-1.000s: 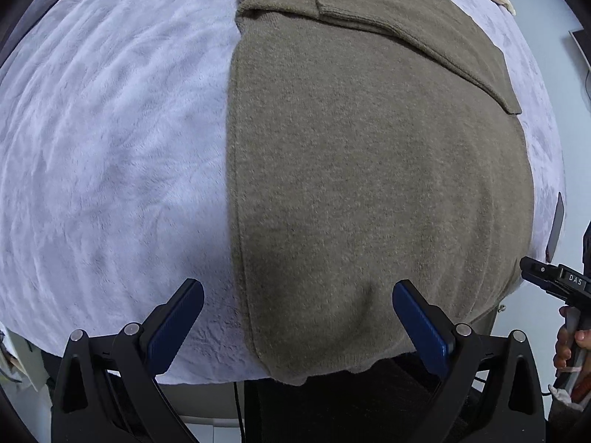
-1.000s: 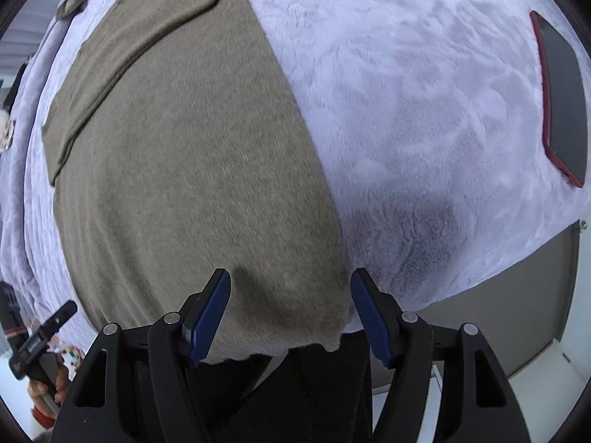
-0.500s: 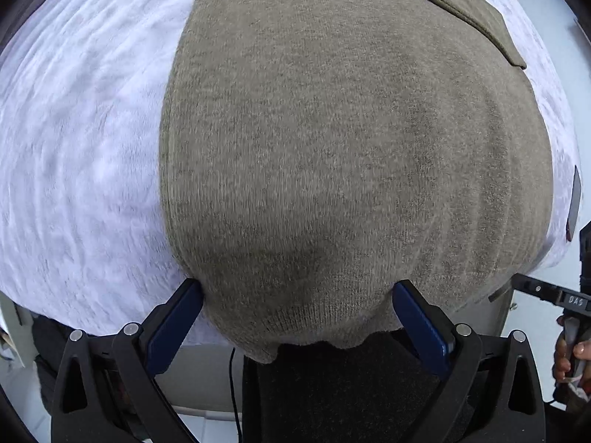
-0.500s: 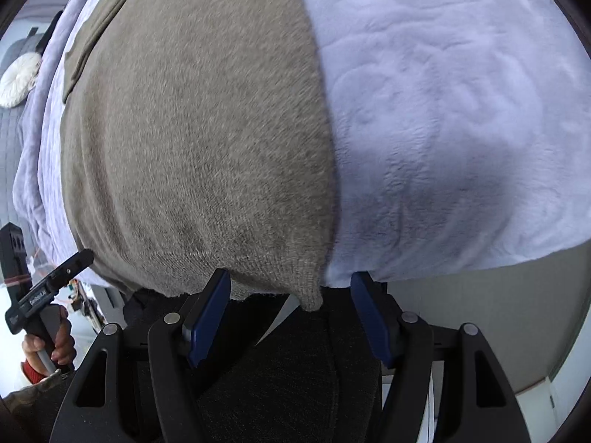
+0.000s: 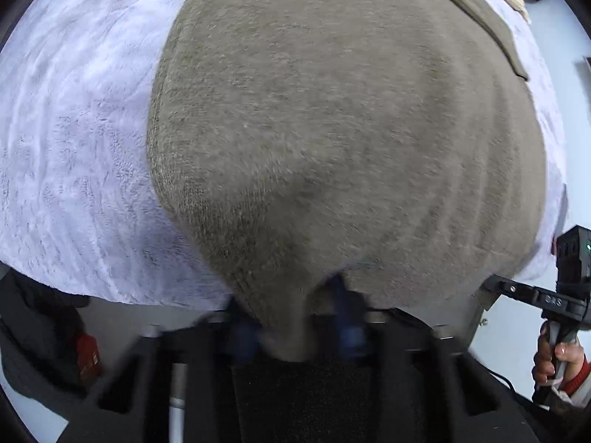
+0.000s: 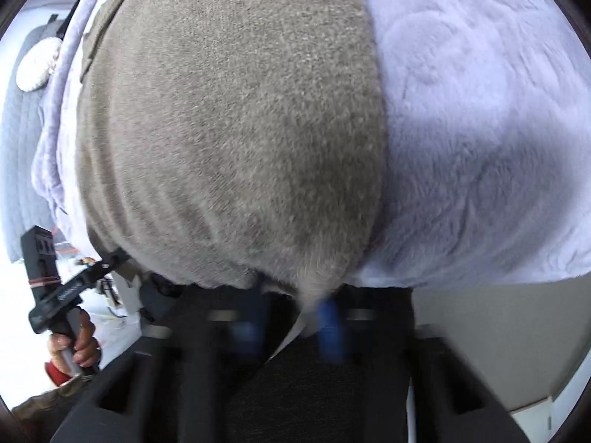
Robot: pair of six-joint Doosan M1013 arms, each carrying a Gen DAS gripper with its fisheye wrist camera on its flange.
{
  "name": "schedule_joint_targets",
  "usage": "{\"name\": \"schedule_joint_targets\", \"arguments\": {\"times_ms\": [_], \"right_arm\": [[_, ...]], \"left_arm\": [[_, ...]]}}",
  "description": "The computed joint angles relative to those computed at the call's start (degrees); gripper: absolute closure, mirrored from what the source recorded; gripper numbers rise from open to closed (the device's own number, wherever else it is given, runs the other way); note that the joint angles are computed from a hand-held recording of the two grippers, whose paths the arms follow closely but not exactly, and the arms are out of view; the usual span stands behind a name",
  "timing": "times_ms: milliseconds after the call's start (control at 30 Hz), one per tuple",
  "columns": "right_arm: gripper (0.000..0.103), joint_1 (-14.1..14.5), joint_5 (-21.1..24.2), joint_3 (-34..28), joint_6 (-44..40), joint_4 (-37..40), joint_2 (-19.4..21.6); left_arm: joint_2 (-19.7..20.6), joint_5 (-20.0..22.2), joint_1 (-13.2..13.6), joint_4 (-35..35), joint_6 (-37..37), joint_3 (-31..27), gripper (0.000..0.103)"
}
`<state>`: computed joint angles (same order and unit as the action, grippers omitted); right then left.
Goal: Fold small clothes
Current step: 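Lift the hem with both grippers and fold it toward the collar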
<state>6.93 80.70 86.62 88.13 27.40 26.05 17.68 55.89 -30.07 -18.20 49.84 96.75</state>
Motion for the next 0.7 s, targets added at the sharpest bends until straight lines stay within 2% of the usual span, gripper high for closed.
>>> {"name": "schedule_joint_targets", "arguments": {"times_ms": [33, 267, 367, 500, 533, 600, 700], "right_arm": [[0.095, -0.34, -0.24, 0.21, -0.72, 1.21, -0.42], [0.095, -2.51, -1.04, 0.1, -3.61, 13.12, -2.63], [0.095, -2.88, -2.72, -0.41, -3.5, 17.87, -3.02], [0.096, -3.65, -4.87, -1.82, -2.69, 23.52, -3.07], [0.096, -3.74, -5.55, -2.12, -2.4, 24.64, -3.05], [0.096, -3.68, -7.49, -2.71, -1.62, 26.95, -2.9], [0.096, -3.52, -10.35, -3.62, -0.15, 29.21, -2.9]], "left_arm": [[-0.96, -0.29, 0.44, -0.83, 1.49, 0.68, 0.09], [-5.05, -4.08, 2.63, -3.56, 9.09, -0.45, 0.09], [-5.63, -4.5, 4.86, -4.61, 12.88, -2.2, 0.09], [-4.46, -4.48, 6.65, -5.69, 16.73, -5.74, 0.09], [-3.88, -3.97, 8.38, -6.86, 19.38, -6.54, 0.09], [-2.95, -3.73, 9.64, -8.71, 22.58, -8.13, 0.09], [-0.74, -3.63, 10.28, -10.79, 25.86, -10.86, 0.09]]}}
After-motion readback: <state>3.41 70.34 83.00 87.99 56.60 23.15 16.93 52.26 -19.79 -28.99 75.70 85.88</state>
